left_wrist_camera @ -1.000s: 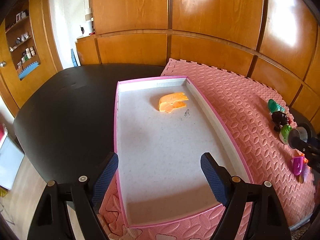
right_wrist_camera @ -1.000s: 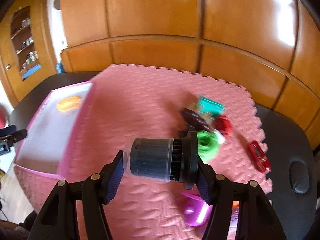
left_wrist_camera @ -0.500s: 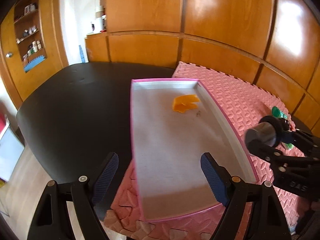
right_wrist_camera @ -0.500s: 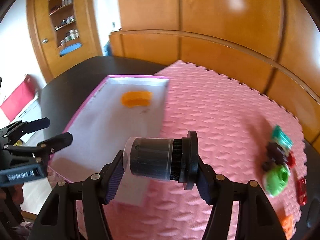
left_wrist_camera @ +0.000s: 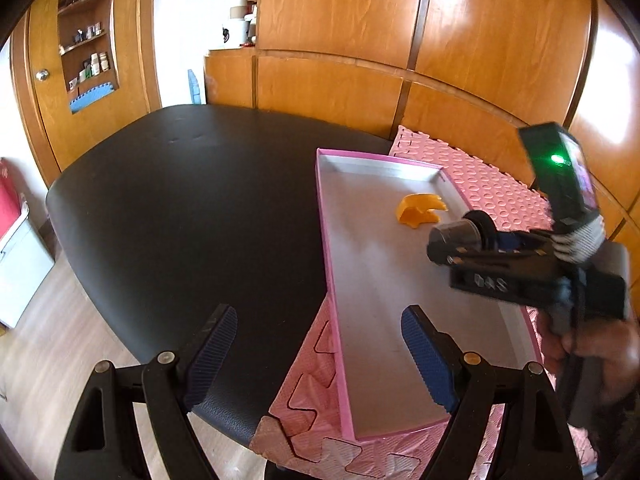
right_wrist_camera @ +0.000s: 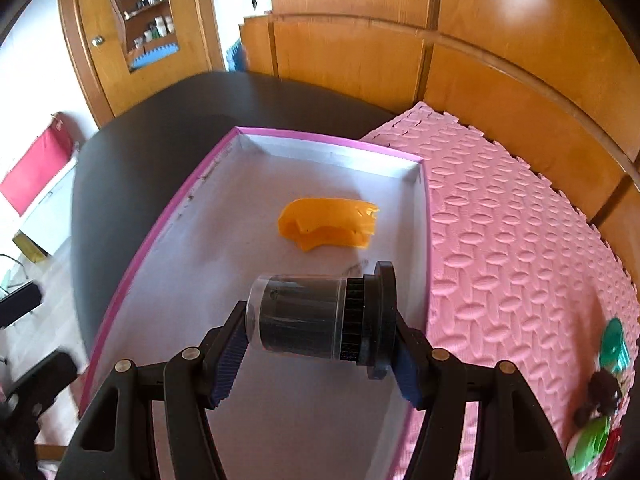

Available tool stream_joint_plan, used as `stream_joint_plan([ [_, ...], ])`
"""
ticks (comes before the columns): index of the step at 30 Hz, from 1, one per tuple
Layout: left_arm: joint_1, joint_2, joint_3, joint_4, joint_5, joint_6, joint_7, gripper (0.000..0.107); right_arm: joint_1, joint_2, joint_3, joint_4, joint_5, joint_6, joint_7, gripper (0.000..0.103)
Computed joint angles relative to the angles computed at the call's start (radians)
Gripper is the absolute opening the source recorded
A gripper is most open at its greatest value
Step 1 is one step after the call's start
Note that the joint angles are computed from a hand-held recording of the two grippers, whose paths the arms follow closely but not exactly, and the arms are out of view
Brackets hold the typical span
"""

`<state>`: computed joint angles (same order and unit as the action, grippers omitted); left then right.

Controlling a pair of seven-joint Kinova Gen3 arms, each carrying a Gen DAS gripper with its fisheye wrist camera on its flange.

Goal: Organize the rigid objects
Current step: 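Carry the black cylinder into the white tray and release it with the right gripper, then move the left tool back to the toys and grasp the green nozzle piece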

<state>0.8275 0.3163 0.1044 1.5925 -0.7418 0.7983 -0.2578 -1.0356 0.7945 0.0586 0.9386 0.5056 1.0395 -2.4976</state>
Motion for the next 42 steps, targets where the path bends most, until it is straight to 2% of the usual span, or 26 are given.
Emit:
stream_joint_plan([
  [3,-0.002,0.000,0.001,0.003,0.003,-0.003,-0.002,0.085,0.017,0.039,0.008,-0.060,-0.007,0.037,0.016,0.064],
  [6,0.000,0.006,0.001,-0.003,0.003,0.000,-0.004,0.085,0.022,0.026,0.012,-0.041,-0.009,0.020,0.004,0.067],
  [8,0.004,0.009,0.000,-0.007,0.002,0.002,-0.004,0.085,0.017,0.000,0.017,0.007,0.001,-0.020,-0.020,0.083],
  [9,0.006,0.010,0.000,-0.008,0.002,0.001,-0.005,0.085,0.011,-0.012,0.021,0.029,0.010,-0.035,-0.035,0.085],
  [14,0.018,0.012,-0.001,-0.017,-0.002,0.011,-0.008,0.085,-0.026,-0.073,0.029,0.140,0.063,-0.080,-0.119,0.085],
  [21,0.035,0.017,0.003,-0.030,-0.020,0.027,-0.016,0.085,-0.084,-0.166,0.029,0.307,0.175,-0.127,-0.303,0.086],
  [31,0.057,0.035,0.007,-0.065,-0.013,0.047,-0.053,0.085,-0.128,-0.257,-0.030,0.459,0.326,-0.084,-0.505,0.086],
  [42,0.081,0.052,0.008,-0.100,-0.002,0.061,-0.103,0.085,-0.122,-0.356,-0.120,0.610,0.438,0.004,-0.709,0.086],
])
